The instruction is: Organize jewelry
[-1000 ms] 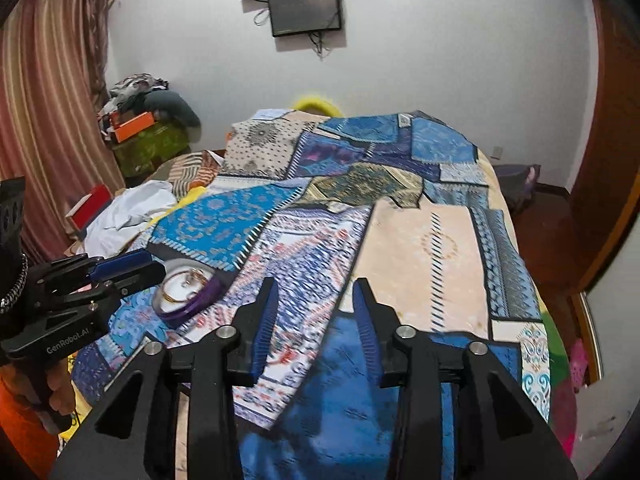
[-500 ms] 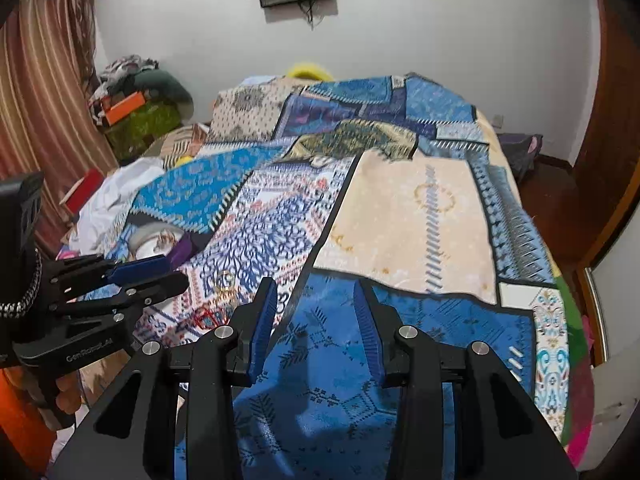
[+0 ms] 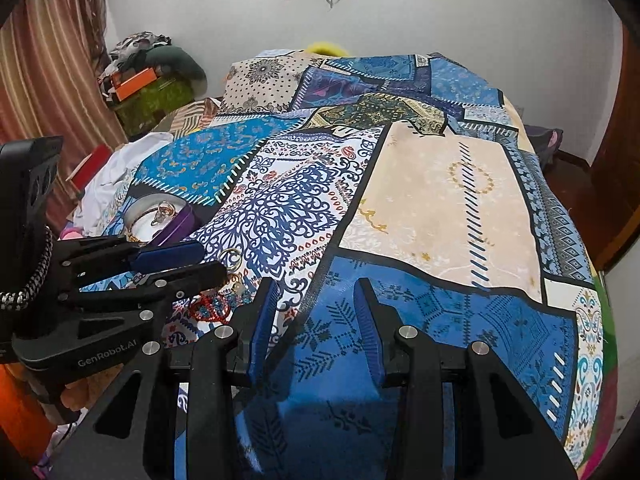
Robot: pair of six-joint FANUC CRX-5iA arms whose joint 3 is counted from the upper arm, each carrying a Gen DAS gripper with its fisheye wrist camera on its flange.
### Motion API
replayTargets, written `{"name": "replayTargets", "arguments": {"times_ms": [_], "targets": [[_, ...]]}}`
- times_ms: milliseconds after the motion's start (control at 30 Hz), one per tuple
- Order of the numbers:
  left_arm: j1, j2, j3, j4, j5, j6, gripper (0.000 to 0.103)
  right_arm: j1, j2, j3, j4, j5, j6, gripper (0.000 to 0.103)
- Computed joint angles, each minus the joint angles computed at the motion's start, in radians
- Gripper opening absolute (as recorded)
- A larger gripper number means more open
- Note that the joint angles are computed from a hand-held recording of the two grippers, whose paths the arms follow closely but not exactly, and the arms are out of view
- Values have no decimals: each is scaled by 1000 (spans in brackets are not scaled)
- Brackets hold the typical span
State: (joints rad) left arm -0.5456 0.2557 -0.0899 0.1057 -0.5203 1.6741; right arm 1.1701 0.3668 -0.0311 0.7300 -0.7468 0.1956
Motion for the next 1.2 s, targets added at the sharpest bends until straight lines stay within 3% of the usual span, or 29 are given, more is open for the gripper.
{"name": "replayTargets", "arguments": {"times_ms": [267,467,533,767,1200], "targets": [[5,10,-8,32,30,-22,28,-6,41,59,-59,14,81,35],[8,10,-4,13,30,5,18,-7,63,84,-83,2,109,13],[11,6,-14,27,37,-2,18,-7,64,82,-75,2,104,10],[9,-23,-31,7,41,24,18,-5,55,66,-42,6,66,9],[7,-110,-65,-52,64,87,19,13,-17,-4,131,-30,-102,9]]}}
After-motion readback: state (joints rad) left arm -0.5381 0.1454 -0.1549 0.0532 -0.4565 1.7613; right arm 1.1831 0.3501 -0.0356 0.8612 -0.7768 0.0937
